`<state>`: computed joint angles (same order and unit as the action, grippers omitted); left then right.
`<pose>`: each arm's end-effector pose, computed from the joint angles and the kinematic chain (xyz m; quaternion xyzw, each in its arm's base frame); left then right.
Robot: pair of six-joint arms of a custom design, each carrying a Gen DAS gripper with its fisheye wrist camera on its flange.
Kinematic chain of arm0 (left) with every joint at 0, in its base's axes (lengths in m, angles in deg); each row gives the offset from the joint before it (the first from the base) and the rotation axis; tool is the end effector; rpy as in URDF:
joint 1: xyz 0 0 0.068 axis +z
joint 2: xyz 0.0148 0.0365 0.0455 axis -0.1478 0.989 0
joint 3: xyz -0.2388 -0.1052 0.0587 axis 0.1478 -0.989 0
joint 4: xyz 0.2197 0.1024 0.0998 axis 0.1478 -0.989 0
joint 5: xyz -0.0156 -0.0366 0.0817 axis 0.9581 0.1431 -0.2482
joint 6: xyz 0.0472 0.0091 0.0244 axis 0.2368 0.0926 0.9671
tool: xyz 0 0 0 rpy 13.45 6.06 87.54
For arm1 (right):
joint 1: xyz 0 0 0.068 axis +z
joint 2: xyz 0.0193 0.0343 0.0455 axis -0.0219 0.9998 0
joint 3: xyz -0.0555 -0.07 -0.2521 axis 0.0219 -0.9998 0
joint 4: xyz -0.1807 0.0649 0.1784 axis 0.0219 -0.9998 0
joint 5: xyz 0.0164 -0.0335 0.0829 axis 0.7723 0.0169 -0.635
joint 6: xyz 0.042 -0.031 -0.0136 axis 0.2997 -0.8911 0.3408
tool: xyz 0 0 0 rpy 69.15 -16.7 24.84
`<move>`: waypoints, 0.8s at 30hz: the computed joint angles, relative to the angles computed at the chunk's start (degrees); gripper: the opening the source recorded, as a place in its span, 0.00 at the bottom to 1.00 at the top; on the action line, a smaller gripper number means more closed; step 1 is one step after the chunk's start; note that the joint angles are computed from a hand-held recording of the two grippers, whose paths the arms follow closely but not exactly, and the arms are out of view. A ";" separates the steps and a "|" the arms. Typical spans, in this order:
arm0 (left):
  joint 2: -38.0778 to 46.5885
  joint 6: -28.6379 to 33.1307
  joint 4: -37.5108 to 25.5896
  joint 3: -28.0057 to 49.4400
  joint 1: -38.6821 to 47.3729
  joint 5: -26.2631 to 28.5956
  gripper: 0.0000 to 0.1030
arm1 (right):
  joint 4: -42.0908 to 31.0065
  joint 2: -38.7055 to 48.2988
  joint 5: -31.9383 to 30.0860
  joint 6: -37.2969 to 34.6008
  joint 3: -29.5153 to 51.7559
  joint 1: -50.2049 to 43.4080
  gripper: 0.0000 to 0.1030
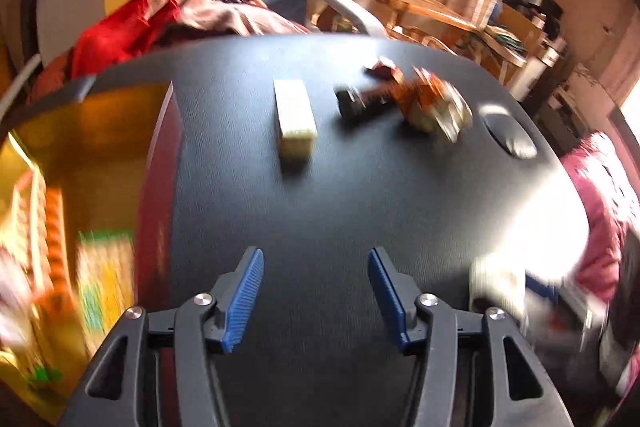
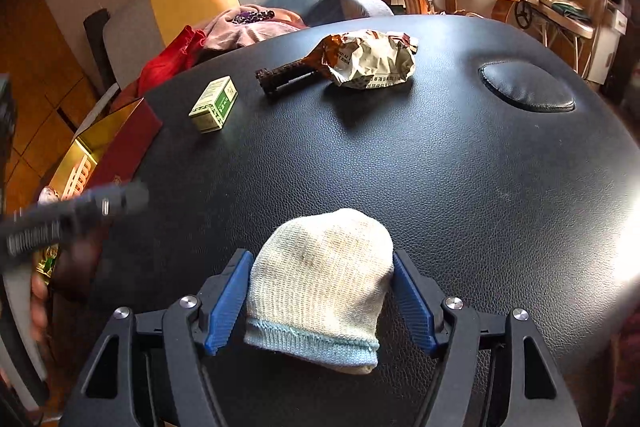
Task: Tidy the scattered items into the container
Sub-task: 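Grasp the small green box with the left tool while the right tool grasps the white knit sock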
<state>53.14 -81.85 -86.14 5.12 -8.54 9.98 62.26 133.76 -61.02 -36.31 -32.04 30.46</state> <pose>0.2027 -0.0042 0.1508 -0.0167 0.9609 -0.0659 0.2686 0.1377 0.0832 0.1126 -0.0562 0.9463 0.1279 0.2915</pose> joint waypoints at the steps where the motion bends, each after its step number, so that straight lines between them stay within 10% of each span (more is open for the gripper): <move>1: 3.05 -0.95 0.90 2.47 -0.80 -1.48 0.56 | 0.86 0.82 -0.39 -0.13 -0.10 -0.13 0.70; 11: 32.21 -3.27 3.69 23.41 -3.54 -10.05 0.56 | 5.83 4.38 -2.81 -3.30 -0.74 -1.51 0.72; 19: 39.54 -5.57 4.58 27.01 -2.06 -9.28 0.29 | 7.14 6.20 -4.17 -4.96 -0.18 -2.68 0.72; 24: 37.50 -5.36 7.27 23.36 -2.55 -9.88 0.29 | 7.50 7.34 -1.78 -4.59 0.24 -0.70 0.73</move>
<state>90.64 -87.21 -78.88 28.48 -11.09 0.10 69.76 141.09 -62.79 -40.91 -31.80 29.76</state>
